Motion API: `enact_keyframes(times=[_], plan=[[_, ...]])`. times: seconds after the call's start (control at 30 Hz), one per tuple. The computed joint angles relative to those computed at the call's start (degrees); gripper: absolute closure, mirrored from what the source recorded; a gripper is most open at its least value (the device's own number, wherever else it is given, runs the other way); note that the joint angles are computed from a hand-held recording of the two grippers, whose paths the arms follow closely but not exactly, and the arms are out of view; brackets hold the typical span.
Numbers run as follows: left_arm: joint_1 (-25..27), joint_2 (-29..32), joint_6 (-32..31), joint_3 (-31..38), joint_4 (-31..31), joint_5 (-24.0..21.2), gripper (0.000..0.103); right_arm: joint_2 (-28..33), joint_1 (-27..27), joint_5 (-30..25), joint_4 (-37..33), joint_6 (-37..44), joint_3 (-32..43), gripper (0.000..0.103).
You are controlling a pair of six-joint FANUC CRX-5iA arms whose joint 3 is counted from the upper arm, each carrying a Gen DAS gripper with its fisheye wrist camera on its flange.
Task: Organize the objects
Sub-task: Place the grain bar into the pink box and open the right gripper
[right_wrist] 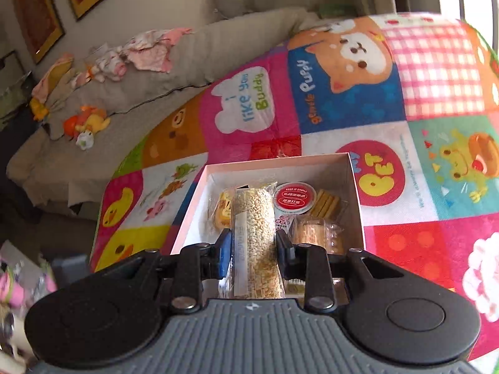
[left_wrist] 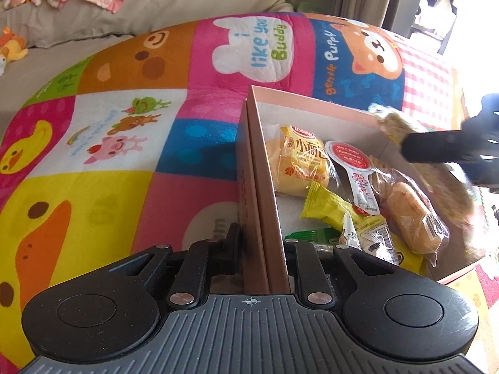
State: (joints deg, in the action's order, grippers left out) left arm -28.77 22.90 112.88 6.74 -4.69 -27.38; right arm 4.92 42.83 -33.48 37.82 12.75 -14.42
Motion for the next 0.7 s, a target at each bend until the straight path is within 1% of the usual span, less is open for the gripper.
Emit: enact_keyframes(times=[0.07, 0.13, 0.17, 0.23, 0.3, 0.37, 0.5, 0.53, 0.57, 0.6, 0.63, 0.67, 0.7], plan=[[0.0, -0.11, -0.18, -0.18, 0.12, 0.11, 0.084, 3.55, -1.6, 0.84, -0.14, -3.27, 2.24, 0.074], [0.0, -0.16, -0.2, -0.27, 0.18, 0.22, 0.084, 6.8, -2.73, 1.22, 2.83, -8.6, 3.29, 0.074], [0.03, -0.2, -0.18, -0.36, 0.26, 0.34, 0.084, 7.82, -3.13, 1.39, 2.78, -9.59, 3.92, 0.074], [0.06, -0.18, -0.01, -0.39, 0.34, 0.46, 0.084, 8.89, -4.34, 4.14, 1.36, -11.67, 4.24, 0.074], [0.08, -0.19, 0.09, -0.41, 0.38, 0.51, 0.084, 9.46, -5.19, 6.07, -2.34, -11.01, 5.08, 0.074], [0.09, -0.19, 0.0, -0.43, 0.46, 0.53, 0.084, 9.74, -5.59, 7.39, -3.96, -10.65, 5.25, 0.072], [0.06, -0.09, 0.23, -0.27, 0.35, 0.44, 0.084, 9.53, -5.41, 7.37, 2.58, -12.62, 3.26, 0.071], [0.05, -0.11, 0.23, -0.31, 0.34, 0.46, 0.084, 9.07, -5.37, 7.42, 3.95, -13.05, 2.5, 0.069], [0.05, -0.11, 0.23, -0.31, 0.34, 0.46, 0.084, 8.38, -5.32, 7.46, 5.37, -13.49, 1.58, 0.064], [0.04, -0.09, 0.14, -0.27, 0.35, 0.43, 0.084, 7.14, -5.4, 7.99, 8.1, -14.71, -0.17, 0.063], [0.05, -0.12, 0.04, -0.34, 0.44, 0.47, 0.084, 5.94, -5.56, 8.9, 11.89, -16.68, -2.19, 0.059], [0.06, -0.1, 0.02, -0.33, 0.5, 0.45, 0.084, 3.86, -5.88, 9.91, 18.32, -19.42, -5.47, 0.052], [0.03, -0.05, 0.13, -0.23, 0.4, 0.35, 0.084, 1.7, -6.08, 9.7, 25.1, -21.86, -8.66, 0.047]])
